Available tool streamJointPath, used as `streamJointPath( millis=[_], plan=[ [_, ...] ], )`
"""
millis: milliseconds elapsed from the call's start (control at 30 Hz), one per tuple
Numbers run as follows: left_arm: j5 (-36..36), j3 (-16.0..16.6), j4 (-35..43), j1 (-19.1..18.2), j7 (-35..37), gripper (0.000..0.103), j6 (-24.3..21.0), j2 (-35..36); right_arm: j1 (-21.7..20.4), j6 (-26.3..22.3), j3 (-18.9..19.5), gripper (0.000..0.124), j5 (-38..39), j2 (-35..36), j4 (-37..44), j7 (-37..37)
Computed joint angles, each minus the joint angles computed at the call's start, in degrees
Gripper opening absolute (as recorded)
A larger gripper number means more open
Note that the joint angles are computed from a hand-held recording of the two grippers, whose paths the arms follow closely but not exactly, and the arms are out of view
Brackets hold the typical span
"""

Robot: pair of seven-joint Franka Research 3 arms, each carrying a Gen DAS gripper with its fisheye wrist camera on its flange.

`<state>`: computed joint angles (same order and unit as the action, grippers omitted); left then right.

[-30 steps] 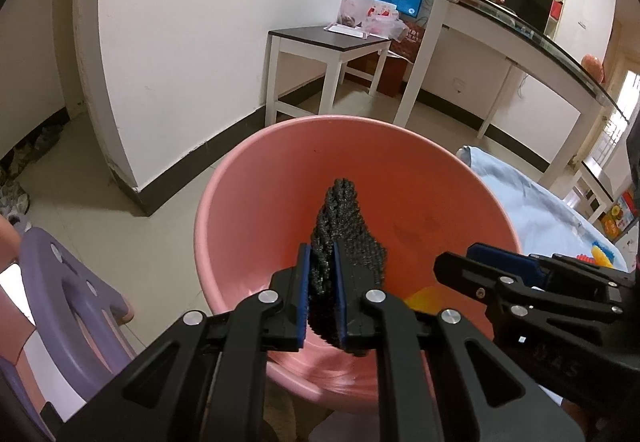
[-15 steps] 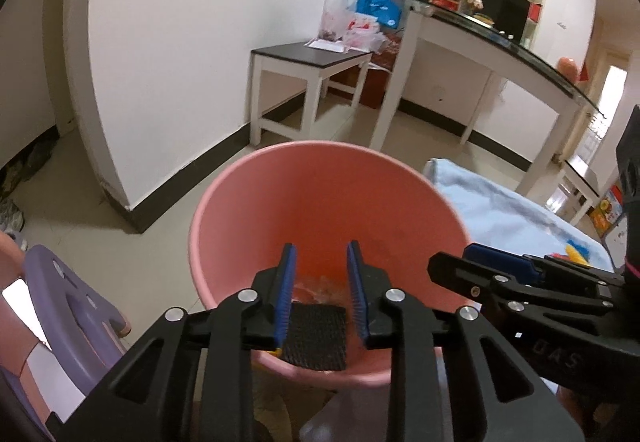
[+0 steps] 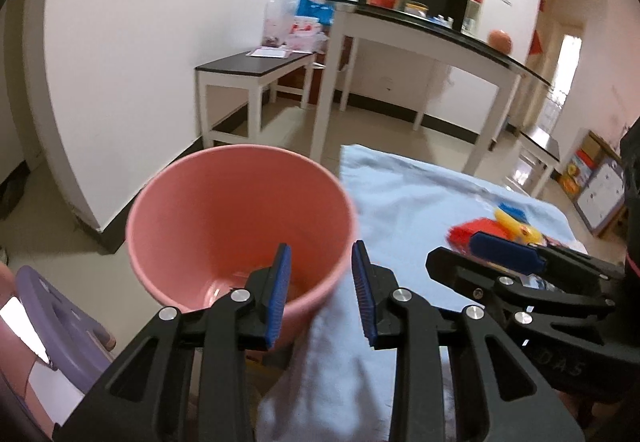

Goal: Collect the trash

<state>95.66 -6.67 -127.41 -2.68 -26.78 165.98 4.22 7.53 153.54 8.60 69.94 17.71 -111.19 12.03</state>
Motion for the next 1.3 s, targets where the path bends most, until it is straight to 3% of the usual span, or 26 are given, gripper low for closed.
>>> streamJointPath(
  millis=[533,1300],
  plan=[
    [-13.37,-1.24,6.1,-7.86,17.32,0.032,-0.1,7.89,-4.16,2.81,-4.88,0.057,8.73,-5.3,-8.07,-7.74],
    [-17.71,-0.32,10.91,-15.39,24.69,0.032,-4.19,11.14,-8.02,0.38,-7.78,0.057,14.12,-6.82,-10.97,-10.25]
  ],
)
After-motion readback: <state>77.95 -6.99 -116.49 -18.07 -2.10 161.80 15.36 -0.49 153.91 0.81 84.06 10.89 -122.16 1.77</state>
